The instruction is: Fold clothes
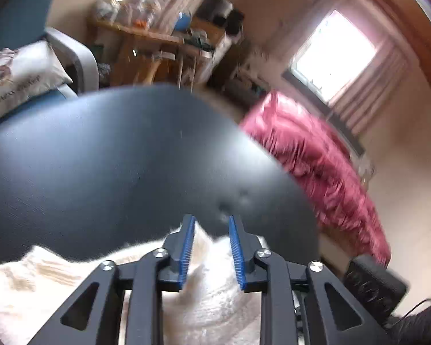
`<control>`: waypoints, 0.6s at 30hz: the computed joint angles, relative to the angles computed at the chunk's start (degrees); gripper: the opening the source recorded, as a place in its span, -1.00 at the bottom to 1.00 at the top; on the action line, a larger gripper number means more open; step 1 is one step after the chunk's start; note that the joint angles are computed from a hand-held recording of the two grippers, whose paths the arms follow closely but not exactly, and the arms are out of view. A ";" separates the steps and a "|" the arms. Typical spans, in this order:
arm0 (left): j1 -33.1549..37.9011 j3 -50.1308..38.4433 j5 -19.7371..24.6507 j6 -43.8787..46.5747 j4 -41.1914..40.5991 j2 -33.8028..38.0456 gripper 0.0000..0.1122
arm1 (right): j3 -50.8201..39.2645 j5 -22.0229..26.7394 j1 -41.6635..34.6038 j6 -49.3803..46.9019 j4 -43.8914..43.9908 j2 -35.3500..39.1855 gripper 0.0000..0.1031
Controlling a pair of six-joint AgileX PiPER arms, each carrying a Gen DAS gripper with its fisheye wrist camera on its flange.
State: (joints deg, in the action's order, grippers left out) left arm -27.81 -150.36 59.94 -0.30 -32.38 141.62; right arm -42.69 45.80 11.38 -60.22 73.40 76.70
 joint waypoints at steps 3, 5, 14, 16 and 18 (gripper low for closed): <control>0.41 17.19 -8.99 0.43 2.67 -11.66 -0.50 | 3.03 7.54 -6.59 -2.45 1.35 -1.47 -0.34; -0.68 28.65 -15.16 -1.78 8.60 -19.31 -0.44 | 3.50 10.96 -10.10 -0.48 -0.33 -3.26 -0.25; -8.05 72.05 -30.56 -27.23 35.73 -46.06 -0.39 | 0.77 9.55 -11.51 9.52 -17.66 -21.64 0.05; -10.66 78.37 -32.40 -34.66 41.45 -49.93 -0.39 | -1.34 3.35 -2.64 14.99 -24.42 -22.91 0.05; -13.60 82.10 -32.35 -41.53 47.50 -52.43 -0.39 | -5.65 -2.16 7.32 22.73 -34.58 -19.73 0.05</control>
